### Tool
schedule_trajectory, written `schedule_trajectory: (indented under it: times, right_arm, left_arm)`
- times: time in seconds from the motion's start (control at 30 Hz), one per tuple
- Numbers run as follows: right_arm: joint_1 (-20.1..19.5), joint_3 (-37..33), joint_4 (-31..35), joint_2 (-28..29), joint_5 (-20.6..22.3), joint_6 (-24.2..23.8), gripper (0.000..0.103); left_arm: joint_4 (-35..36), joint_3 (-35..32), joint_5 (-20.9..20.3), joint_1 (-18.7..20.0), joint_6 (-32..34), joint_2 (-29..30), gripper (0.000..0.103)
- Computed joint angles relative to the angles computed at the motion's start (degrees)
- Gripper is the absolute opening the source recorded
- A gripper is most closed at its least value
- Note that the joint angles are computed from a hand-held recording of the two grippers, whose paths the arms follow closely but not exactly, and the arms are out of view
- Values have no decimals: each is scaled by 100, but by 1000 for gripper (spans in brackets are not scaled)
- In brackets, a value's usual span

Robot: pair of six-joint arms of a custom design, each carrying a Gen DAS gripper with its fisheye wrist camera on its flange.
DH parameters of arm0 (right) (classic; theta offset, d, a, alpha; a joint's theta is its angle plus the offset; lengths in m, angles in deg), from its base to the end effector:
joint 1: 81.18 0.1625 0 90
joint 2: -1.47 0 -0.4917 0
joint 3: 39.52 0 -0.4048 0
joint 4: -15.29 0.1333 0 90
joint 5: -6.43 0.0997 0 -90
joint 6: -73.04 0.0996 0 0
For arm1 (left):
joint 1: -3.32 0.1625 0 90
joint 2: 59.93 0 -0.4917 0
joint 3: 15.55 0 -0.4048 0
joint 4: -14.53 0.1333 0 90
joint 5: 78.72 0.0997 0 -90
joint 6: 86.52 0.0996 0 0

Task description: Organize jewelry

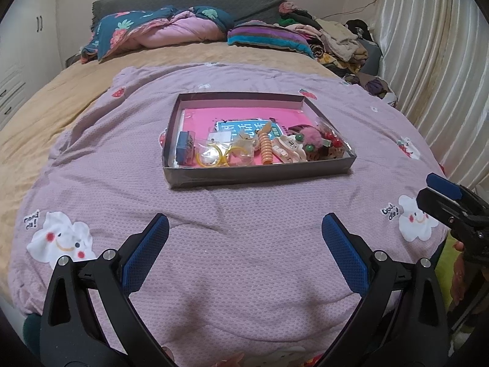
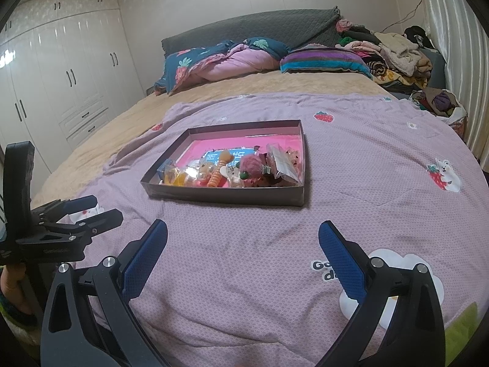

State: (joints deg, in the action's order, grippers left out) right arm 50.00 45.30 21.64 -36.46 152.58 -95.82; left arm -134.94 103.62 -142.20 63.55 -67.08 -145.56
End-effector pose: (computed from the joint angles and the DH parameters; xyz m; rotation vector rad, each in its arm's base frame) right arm 0.4448 -0.4317 0.0651 0.1977 -2.2735 1.1986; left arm -0.0957 -0.5253 0.3926 0.9716 2.4667 -0.6632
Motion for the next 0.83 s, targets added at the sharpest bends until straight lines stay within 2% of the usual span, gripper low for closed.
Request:
schedule_trajectory:
  times: [0.43,0.57,0.67,0.7,0.83]
  right_arm:
    - [-74,-33,110,18,53,103,99]
    - [-186,21,38,-52,83,93,99]
    - [-451,271,-316,-315,82,-62,99]
    - [-556,304,-347,-371,166,-64,99]
    - [-1333,234,-140,-585,966,49,99]
  left_arm:
    - [-124,-58,126,42,-58,125,94]
    - [-162,-217,287,147,-170,279,94]
    - [-178,-604,450,401,-365,559,94]
    - [-201,-862,680,521,-478,758,94]
    - [-440,-1792,1183,923,-518,1422,94]
